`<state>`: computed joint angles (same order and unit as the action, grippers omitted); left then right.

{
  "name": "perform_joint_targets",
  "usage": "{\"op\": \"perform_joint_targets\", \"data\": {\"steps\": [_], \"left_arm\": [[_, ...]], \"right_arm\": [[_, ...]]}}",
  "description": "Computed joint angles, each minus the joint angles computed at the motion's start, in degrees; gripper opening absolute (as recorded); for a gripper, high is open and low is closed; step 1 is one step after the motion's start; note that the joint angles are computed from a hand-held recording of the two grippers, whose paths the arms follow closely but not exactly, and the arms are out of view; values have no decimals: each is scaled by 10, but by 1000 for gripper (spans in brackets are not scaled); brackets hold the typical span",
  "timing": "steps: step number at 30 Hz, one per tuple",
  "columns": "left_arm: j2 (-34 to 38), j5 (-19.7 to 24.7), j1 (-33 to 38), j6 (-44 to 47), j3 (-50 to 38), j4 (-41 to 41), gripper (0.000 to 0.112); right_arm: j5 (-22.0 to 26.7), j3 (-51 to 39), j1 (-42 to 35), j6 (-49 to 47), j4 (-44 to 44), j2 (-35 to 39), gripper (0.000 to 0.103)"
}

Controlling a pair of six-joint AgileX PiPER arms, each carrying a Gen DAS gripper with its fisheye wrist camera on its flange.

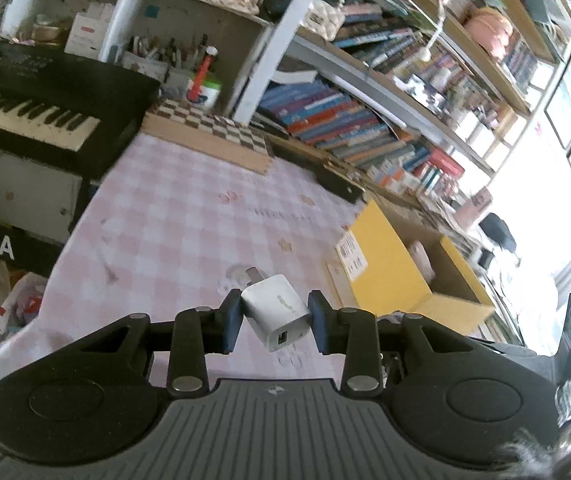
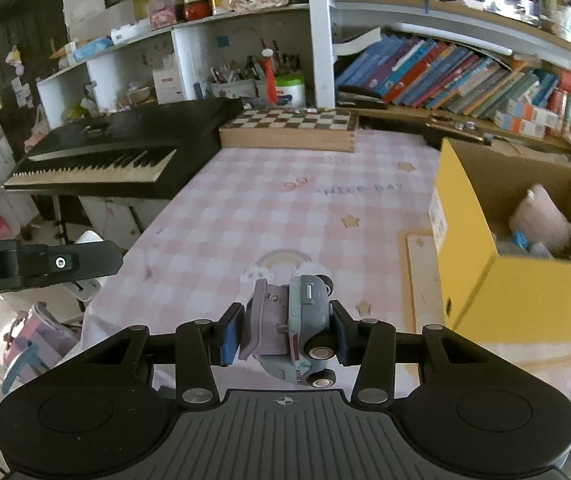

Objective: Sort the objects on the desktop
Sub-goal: 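Lift the charger and toy car and carry both toward the yellow box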

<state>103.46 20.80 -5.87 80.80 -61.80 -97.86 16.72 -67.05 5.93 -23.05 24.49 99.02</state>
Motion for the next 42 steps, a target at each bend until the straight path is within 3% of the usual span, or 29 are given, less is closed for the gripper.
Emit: {"op": "perform_joint_targets", "data": {"steps": [8,24,35,42], "left_arm": [[-26,40,-5,20,55,4,33],[-15,76,-42,-4,55,45,33],[10,84,-89,-38,16,90,33],[29,79,-128,-74,-22,124,33]], "right_arm": [[-22,95,8,109,-83,-68,44],[-20,173,-14,289,-230,-136,44],[-20,208,-61,299,-230,-169,44],[-17,217,-114,221,-161,-180,44]]}}
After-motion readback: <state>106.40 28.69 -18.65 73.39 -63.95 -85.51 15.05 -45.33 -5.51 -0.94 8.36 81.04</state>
